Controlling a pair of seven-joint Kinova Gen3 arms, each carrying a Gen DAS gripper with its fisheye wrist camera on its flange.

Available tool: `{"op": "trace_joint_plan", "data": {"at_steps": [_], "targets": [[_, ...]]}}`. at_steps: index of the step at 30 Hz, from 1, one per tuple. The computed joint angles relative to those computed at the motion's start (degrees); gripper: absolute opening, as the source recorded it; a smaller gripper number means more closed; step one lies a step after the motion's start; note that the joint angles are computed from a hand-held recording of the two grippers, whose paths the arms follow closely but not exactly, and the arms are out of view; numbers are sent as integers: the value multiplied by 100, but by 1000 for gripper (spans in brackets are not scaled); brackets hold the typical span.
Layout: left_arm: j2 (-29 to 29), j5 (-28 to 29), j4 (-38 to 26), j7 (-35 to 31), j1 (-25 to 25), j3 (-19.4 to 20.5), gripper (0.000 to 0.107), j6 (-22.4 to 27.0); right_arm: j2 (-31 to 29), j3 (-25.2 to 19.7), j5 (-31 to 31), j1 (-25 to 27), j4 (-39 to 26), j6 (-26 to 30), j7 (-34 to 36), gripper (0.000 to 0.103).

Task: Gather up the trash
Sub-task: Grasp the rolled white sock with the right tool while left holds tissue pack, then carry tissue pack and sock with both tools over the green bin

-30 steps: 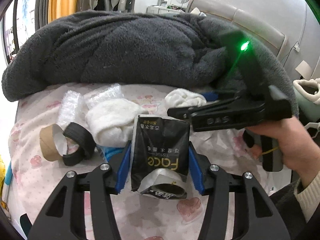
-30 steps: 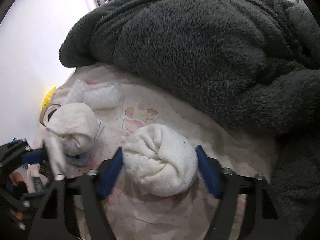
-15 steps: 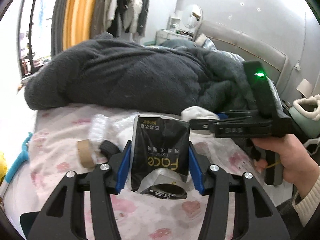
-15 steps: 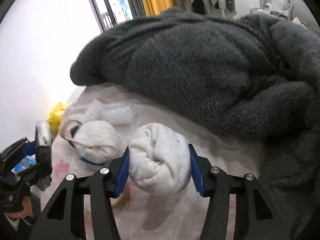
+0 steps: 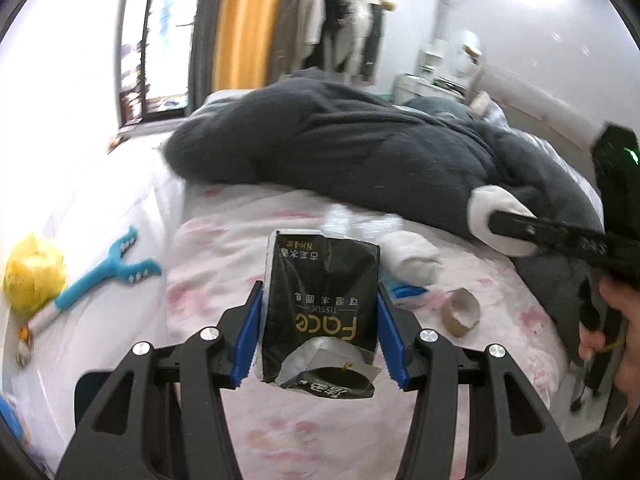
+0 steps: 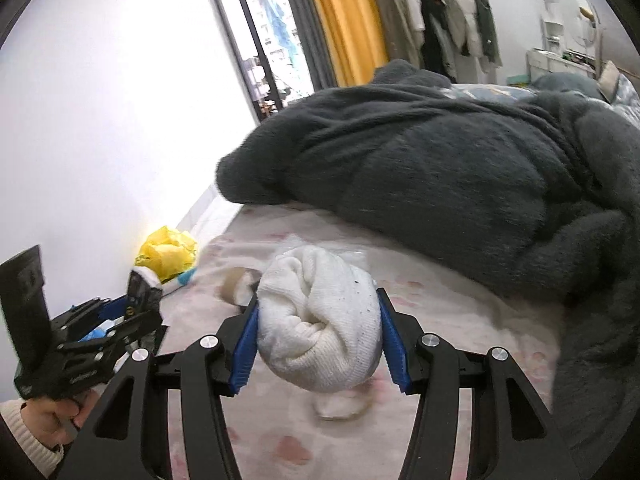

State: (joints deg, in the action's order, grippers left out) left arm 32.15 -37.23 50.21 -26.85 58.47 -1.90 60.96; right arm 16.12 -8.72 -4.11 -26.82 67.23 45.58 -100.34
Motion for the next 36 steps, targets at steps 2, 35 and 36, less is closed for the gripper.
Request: {"op": "trace_joint_plan", "data": {"at_steps": [2, 35, 36], "targets": [[-161, -47, 266, 275, 31, -82, 55, 24, 43, -16, 65, -106, -98, 54, -27, 55], [-1701, 525, 3355, 1137, -1676, 946, 56, 55, 2183, -33, -73, -1859, -3487, 1559, 500, 55], [-1734, 605, 3440, 1103, -1739, 967, 56, 40, 2267, -15, -79, -1915, -3636, 1645, 503, 55]]}}
